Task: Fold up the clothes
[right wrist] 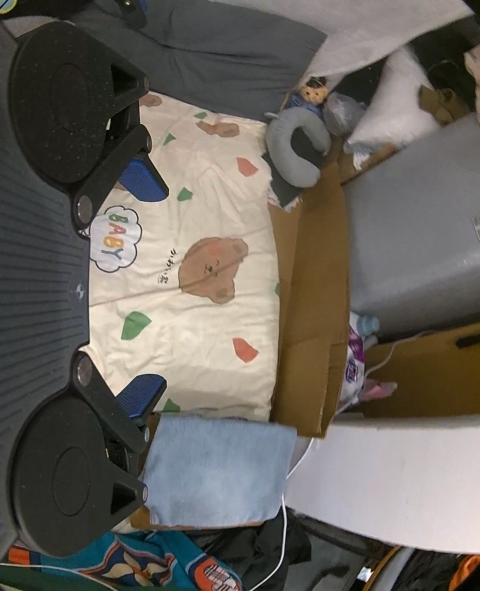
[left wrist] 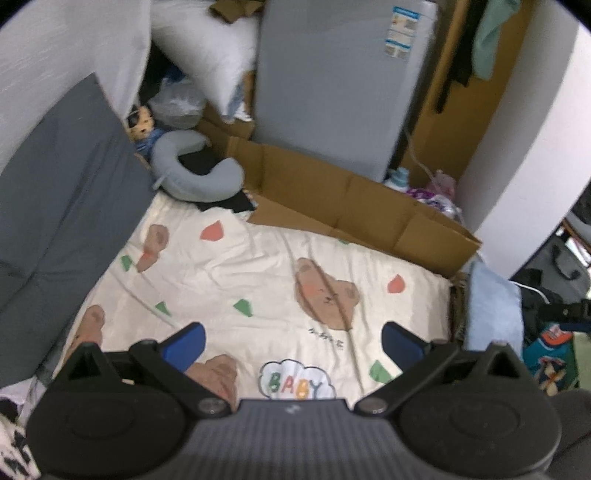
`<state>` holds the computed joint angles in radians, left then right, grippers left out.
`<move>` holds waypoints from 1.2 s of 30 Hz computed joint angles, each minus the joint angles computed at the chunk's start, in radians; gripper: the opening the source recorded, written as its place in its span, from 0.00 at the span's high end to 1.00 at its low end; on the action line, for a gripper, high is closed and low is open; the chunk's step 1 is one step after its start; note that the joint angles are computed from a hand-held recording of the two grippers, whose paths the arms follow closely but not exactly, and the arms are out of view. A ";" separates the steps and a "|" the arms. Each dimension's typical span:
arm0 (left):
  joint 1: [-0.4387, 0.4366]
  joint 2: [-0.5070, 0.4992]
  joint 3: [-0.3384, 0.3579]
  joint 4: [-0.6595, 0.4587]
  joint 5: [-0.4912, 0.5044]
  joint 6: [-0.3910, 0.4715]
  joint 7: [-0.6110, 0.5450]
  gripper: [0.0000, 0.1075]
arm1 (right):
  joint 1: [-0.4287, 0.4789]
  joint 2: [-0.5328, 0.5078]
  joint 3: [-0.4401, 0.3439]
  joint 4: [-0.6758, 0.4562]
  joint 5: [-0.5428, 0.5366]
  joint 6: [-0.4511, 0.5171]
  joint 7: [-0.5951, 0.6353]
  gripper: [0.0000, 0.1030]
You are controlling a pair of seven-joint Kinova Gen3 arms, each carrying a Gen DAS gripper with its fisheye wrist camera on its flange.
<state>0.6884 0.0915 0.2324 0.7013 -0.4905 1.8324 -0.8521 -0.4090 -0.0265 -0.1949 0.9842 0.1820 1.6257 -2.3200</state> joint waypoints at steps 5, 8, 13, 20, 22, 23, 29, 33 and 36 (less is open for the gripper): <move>0.005 -0.016 0.004 0.044 -0.021 -0.024 0.039 0.05 | -0.039 0.021 -0.026 -0.018 0.024 0.000 -0.037 0.01; -0.007 -0.028 0.016 0.066 -0.011 -0.050 0.066 0.05 | -0.076 0.033 -0.038 -0.020 0.031 0.005 -0.038 0.01; -0.005 -0.026 0.036 0.076 -0.001 -0.041 0.108 0.05 | -0.134 0.041 -0.055 -0.016 0.056 -0.005 -0.062 0.01; 0.026 -0.013 0.049 0.072 -0.003 -0.023 0.116 0.05 | -0.186 0.038 -0.069 0.003 0.085 -0.011 -0.088 0.01; 0.035 -0.013 0.047 0.074 -0.006 -0.025 0.118 0.05 | -0.197 0.039 -0.074 0.004 0.093 -0.006 -0.096 0.01; 0.039 -0.013 0.047 0.075 -0.007 -0.025 0.119 0.05 | -0.204 0.039 -0.077 0.005 0.100 -0.002 -0.102 0.01; 0.087 0.007 0.049 0.057 -0.034 -0.007 0.126 0.05 | -0.234 0.035 -0.090 0.018 0.108 0.014 -0.123 0.01; 0.113 0.021 0.040 0.048 -0.044 -0.003 0.138 0.05 | -0.248 0.036 -0.098 0.018 0.125 0.030 -0.151 0.01; 0.137 0.032 0.034 0.043 -0.057 0.001 0.152 0.05 | -0.254 0.033 -0.098 0.024 0.127 0.032 -0.160 0.01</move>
<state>0.8251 0.1232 0.2664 0.7446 -0.5470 1.8334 -0.6999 -0.6634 0.0069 -0.2929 1.0079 0.3092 1.6574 -2.4798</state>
